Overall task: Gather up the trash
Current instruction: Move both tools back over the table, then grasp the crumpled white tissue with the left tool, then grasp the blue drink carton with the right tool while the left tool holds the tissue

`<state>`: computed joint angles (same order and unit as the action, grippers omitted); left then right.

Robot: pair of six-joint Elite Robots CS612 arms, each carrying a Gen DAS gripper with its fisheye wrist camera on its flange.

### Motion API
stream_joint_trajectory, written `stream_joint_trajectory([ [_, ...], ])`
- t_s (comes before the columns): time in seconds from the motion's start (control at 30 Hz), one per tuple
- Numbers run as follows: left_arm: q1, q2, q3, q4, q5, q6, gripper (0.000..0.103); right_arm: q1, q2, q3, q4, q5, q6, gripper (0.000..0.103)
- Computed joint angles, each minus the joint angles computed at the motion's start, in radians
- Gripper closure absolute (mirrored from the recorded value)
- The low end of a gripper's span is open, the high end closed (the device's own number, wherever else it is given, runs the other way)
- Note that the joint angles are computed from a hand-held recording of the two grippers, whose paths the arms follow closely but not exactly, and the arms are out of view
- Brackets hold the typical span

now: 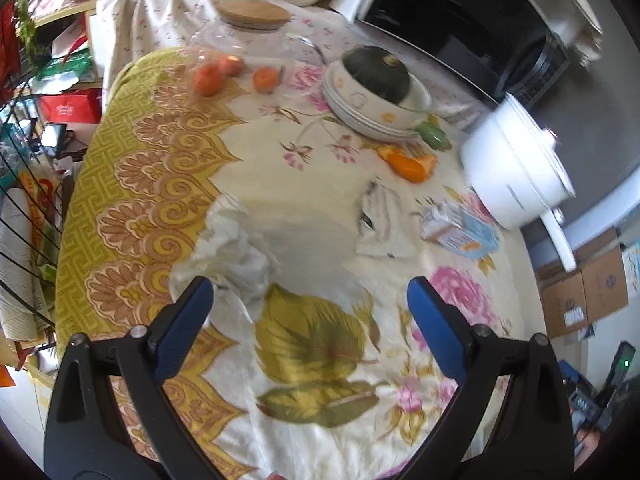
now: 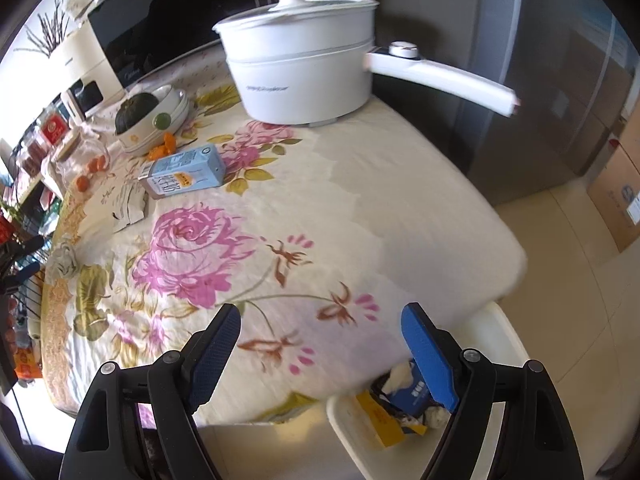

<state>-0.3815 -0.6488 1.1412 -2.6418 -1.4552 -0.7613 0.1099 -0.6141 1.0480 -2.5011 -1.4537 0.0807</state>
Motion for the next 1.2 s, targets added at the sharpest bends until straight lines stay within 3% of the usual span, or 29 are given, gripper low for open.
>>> stream_joint_trajectory([
  [0.17,-0.001,0.024,-0.037,0.094,0.078,-0.009,0.006,0.018,0.035,-0.064,0.041,-0.008,-0.027,0.019],
  [0.37,0.002,0.04,-0.042,0.139,0.148,-0.034,0.017,0.03,0.044,-0.079,0.059,-0.016,-0.057,0.019],
  [0.47,0.007,0.044,-0.037,0.138,0.149,-0.041,0.029,0.032,0.04,-0.071,0.058,-0.026,-0.063,0.019],
  [0.63,0.018,0.042,-0.016,0.101,0.12,-0.039,0.067,0.031,0.027,-0.046,0.045,-0.039,-0.062,0.019],
  [0.67,0.017,0.041,-0.016,0.098,0.116,-0.033,0.07,0.03,0.025,-0.043,0.043,-0.04,-0.064,0.019],
  [0.8,0.012,0.03,-0.008,0.101,0.119,0.0,0.074,0.029,0.018,-0.031,0.034,-0.048,-0.061,0.019],
  [0.97,0.012,0.011,0.019,0.061,0.068,0.012,0.074,0.035,0.018,-0.031,0.035,-0.059,-0.057,0.019],
  [1.2,0.007,-0.028,0.078,-0.051,-0.004,0.052,0.074,0.051,0.034,-0.062,0.065,-0.053,-0.047,0.019],
])
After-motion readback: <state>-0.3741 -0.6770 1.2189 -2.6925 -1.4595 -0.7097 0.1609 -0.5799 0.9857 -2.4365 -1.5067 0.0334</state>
